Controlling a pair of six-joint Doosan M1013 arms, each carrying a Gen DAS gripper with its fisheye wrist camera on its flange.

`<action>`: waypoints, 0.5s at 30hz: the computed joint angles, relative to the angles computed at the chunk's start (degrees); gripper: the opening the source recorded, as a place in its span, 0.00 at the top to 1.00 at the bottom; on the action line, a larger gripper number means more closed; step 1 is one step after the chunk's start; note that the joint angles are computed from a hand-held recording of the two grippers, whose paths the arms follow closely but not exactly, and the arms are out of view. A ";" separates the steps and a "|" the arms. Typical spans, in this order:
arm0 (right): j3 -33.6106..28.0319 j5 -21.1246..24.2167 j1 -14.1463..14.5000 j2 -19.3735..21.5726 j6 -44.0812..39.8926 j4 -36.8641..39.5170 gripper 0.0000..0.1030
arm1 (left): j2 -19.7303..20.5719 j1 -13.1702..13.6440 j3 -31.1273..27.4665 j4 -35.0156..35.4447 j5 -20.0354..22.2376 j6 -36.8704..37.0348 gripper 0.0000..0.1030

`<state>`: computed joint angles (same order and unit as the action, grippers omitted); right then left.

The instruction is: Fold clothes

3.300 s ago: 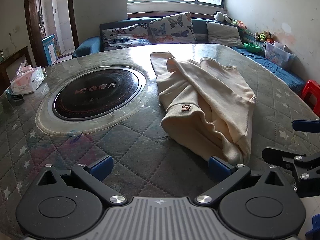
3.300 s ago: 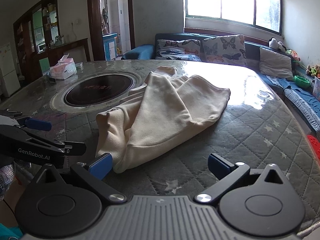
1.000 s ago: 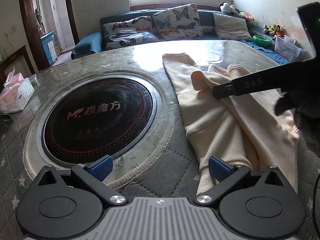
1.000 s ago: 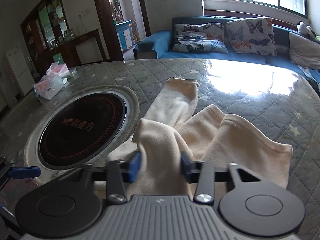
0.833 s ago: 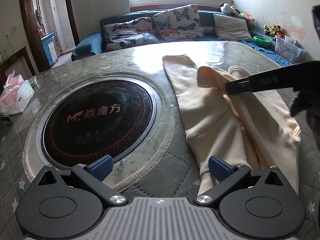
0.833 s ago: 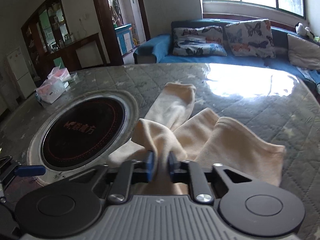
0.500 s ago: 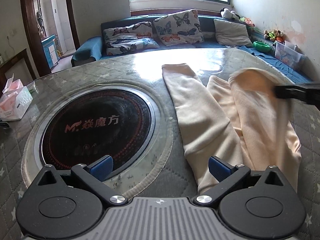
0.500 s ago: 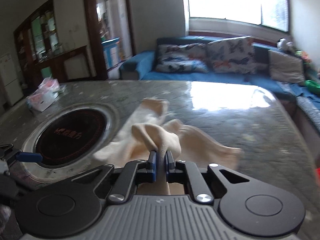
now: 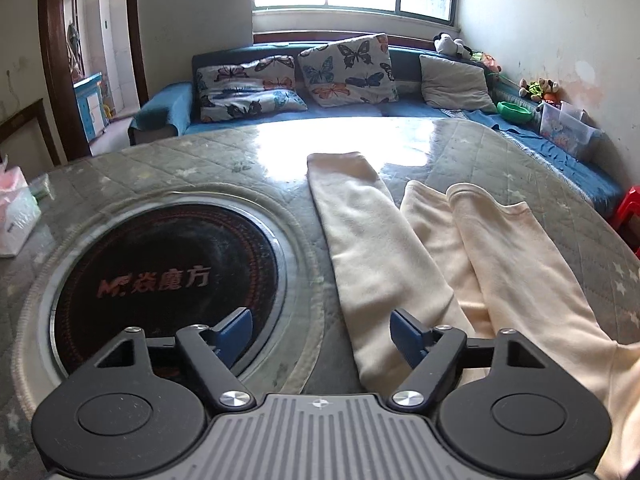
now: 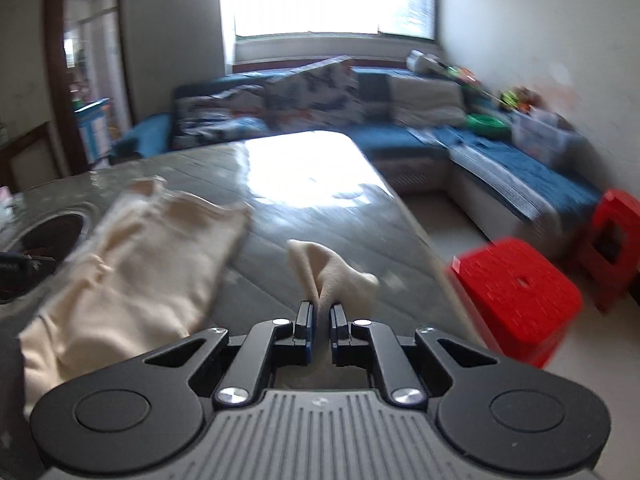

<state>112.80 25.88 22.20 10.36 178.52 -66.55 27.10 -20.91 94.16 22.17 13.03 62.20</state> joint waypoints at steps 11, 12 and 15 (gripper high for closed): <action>1.59 2.70 -0.13 0.03 3.58 -0.24 0.83 | 2.98 1.64 -3.29 -35.99 1.52 30.59 0.32; 1.63 2.86 -0.12 -0.01 3.88 -0.65 0.83 | 3.03 1.78 -3.31 -38.20 1.36 32.59 0.33; 1.74 2.73 -0.05 -0.20 5.19 -2.39 0.83 | 3.15 2.35 -3.39 -49.25 1.54 43.35 0.50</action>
<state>114.54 28.61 22.15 10.16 183.71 -68.95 30.25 -18.57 90.78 -27.07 14.58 105.54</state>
